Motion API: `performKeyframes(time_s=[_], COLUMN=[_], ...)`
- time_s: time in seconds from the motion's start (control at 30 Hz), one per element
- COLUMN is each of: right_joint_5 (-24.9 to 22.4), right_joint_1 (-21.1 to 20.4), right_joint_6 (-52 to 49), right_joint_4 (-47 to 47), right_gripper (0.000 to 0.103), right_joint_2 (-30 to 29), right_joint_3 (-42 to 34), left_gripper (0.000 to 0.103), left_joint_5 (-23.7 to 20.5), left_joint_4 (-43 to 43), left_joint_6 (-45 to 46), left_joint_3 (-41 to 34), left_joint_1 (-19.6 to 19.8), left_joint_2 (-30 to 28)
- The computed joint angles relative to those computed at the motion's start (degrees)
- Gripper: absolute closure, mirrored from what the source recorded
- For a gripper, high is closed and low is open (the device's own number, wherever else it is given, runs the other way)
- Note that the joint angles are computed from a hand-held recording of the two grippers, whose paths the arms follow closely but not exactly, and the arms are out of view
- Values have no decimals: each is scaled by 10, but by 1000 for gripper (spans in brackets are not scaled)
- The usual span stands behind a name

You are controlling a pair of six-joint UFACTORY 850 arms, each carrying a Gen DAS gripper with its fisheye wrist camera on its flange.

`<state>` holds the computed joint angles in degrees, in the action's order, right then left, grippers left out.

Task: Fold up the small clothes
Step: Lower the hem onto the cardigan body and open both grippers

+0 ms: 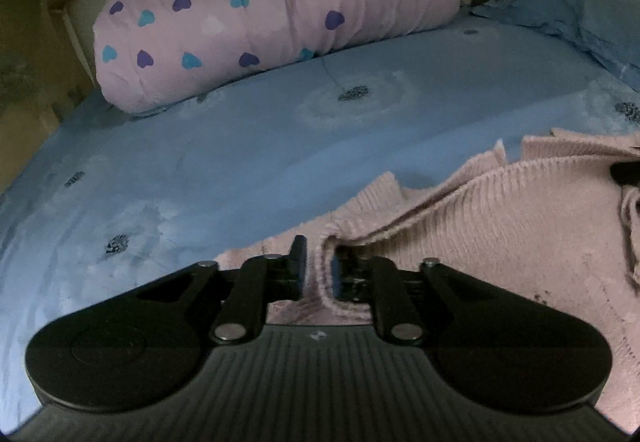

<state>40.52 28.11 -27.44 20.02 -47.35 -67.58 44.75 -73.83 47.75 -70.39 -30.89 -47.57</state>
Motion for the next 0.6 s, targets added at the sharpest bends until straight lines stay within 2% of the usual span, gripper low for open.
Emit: performKeyframes(time_s=[0.07,0.1,0.13,0.17,0.23,0.33,0.6], right_joint_5=[-14,-13,-15,-19,-21,-28,-31], right_joint_1=[-5,-6,-8,-11,-19,-27,-29], right_joint_6=[18,27,30,38,80,110,56], right_joint_4=[-6,-4,-2,-4,-32,-60,-21], right_gripper=[80,75,64,54,49,48,48], right_joint_2=[-3,-1,4,9,25,49,109], right_joint_3=[-6,-4,-3,-1,12,30,85], left_gripper=[40,34,29,29,29,29,29], left_joint_5=[14,26,31,30,22,14,-26], left_joint_4=[-34,-42,-36,-28,-19,-16,30], left_joint_6=[14,10,-1,-13,-28,-40,-107], left_joint_3=[-4,0,10,21,45,75,161], left_joint_1=[0,-2,-2,-2,-3,-9,-31], left_joint_2=[0,5,12,23,44,72,154])
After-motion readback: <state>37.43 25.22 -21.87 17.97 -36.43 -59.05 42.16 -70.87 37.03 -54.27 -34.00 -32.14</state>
